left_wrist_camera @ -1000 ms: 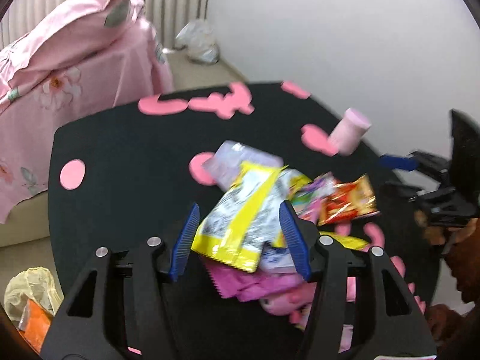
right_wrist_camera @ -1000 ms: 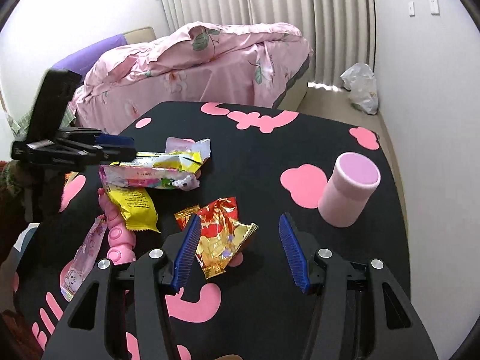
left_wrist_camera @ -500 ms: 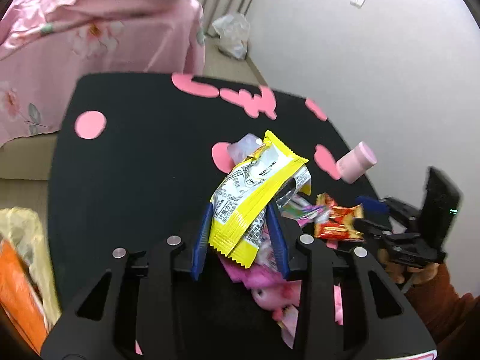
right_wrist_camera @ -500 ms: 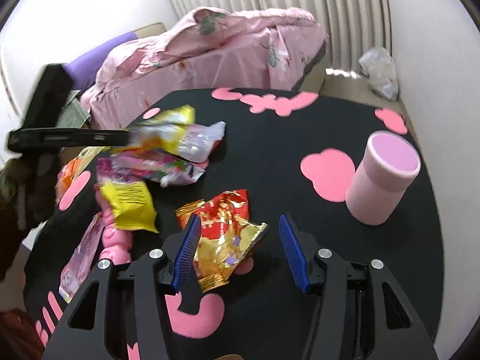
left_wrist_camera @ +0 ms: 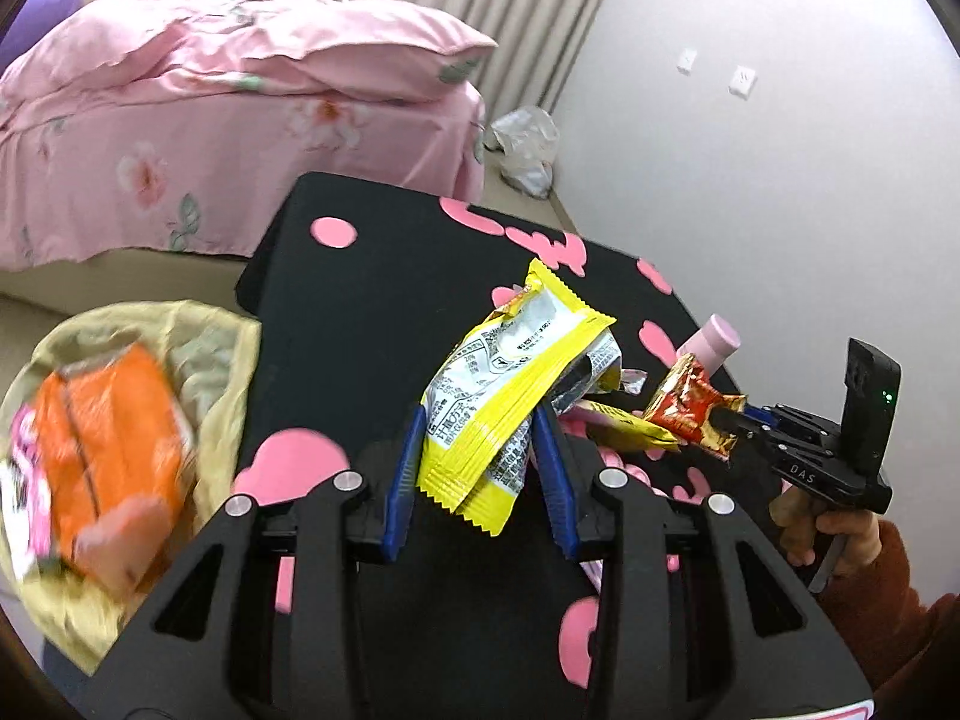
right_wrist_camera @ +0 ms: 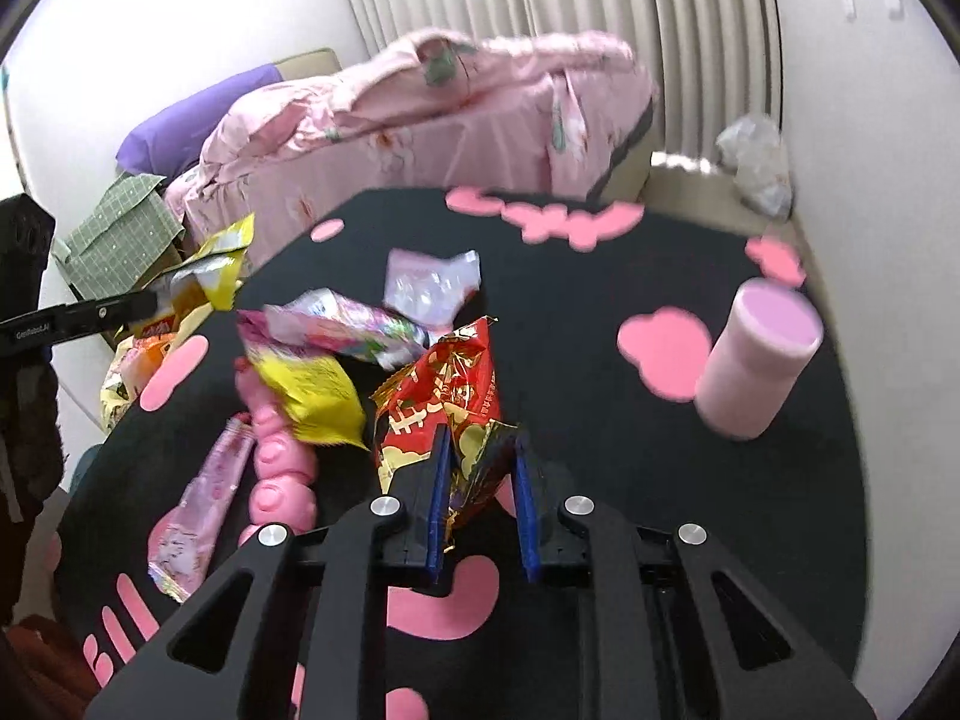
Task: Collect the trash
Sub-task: 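Carry the yellow wrapper and red packet over the yellow trash bag with both tools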
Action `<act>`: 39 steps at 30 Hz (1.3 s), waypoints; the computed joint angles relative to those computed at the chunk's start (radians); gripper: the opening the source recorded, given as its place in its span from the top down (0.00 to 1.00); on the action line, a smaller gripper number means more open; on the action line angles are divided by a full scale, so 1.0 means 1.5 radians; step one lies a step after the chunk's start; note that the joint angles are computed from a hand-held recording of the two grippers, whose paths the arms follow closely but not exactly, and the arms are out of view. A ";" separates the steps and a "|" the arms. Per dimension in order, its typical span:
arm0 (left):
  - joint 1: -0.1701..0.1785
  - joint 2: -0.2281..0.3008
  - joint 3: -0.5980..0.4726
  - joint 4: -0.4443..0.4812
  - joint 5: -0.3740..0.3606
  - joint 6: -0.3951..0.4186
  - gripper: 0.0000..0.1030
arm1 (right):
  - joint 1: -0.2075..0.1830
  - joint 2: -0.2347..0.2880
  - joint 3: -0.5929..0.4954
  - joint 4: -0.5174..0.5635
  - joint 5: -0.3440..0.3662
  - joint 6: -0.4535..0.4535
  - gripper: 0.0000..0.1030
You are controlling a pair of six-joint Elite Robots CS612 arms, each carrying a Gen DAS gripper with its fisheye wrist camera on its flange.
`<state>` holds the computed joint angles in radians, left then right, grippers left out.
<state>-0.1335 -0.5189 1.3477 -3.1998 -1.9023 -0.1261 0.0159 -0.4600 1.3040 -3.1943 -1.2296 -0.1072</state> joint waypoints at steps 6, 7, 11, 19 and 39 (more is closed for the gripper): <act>-0.003 -0.031 0.074 -0.098 0.084 0.010 0.66 | 0.018 -0.030 0.031 -0.077 -0.033 -0.012 0.82; -0.004 -0.036 0.086 -0.115 0.103 0.016 0.66 | 0.021 -0.035 0.035 -0.087 -0.032 -0.013 0.82; 0.009 -0.050 0.117 -0.166 0.101 -0.009 0.66 | 0.038 -0.048 0.043 -0.120 -0.029 -0.024 0.82; 0.042 -0.073 0.165 -0.246 0.141 -0.057 0.66 | 0.076 -0.057 0.025 -0.124 -0.007 -0.064 0.82; 0.096 -0.028 0.119 -0.144 0.195 -0.106 0.66 | 0.136 0.024 -0.169 0.123 0.060 -0.131 0.82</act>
